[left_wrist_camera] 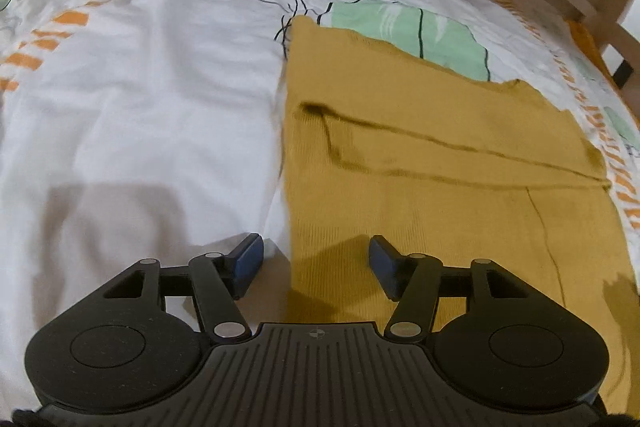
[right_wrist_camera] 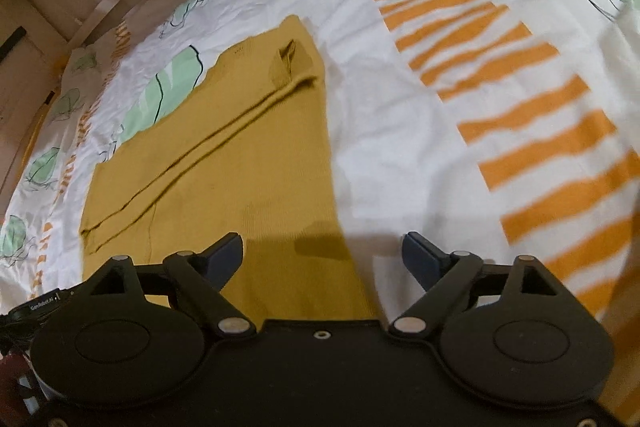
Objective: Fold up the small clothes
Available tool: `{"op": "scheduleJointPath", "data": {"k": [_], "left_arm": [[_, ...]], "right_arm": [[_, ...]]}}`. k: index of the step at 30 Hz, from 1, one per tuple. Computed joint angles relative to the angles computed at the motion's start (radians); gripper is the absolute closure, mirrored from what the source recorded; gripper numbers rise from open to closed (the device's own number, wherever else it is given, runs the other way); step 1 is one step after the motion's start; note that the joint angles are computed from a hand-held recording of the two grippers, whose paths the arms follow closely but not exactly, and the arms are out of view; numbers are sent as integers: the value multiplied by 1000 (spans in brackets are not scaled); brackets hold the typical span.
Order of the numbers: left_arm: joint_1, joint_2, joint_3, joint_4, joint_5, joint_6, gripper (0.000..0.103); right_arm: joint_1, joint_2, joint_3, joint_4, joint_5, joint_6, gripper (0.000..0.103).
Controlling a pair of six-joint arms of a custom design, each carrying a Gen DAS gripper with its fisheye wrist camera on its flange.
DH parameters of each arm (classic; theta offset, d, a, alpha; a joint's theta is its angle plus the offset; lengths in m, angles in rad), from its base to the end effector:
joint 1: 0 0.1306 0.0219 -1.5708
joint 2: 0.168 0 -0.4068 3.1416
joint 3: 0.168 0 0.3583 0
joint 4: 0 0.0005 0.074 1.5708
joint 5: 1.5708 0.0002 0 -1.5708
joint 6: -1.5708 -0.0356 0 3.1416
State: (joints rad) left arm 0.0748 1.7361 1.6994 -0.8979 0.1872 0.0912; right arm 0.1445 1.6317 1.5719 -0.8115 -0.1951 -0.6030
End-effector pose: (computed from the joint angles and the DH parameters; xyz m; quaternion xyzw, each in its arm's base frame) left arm 0.5766 0.0361 0.4141 -0.0493 0.9448 -0.0913 0.3107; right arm 0.5353 0.0844 0.4219 0.1800 0.9181 0.2097 0.2841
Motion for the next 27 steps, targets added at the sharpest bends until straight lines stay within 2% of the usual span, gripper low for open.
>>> {"op": "scheduleJointPath", "data": {"k": [4, 8, 15, 19, 27], "left_arm": [[14, -68, -85, 5, 25, -11, 46], [36, -123, -142, -23, 70, -7, 45], [50, -192, -207, -81, 99, -31, 44], [59, -217, -240, -107, 122, -42, 43], [54, -272, -310, -80, 111, -103, 43]], "right_arm": [[-1, -44, -59, 22, -27, -23, 14], [-4, -81, -107, 37, -57, -39, 13], [-18, -138, -173, 42, -137, -80, 9], [-30, -161, -189, 8, -187, -87, 9], [-41, -187, -193, -93, -258, -28, 7]]}}
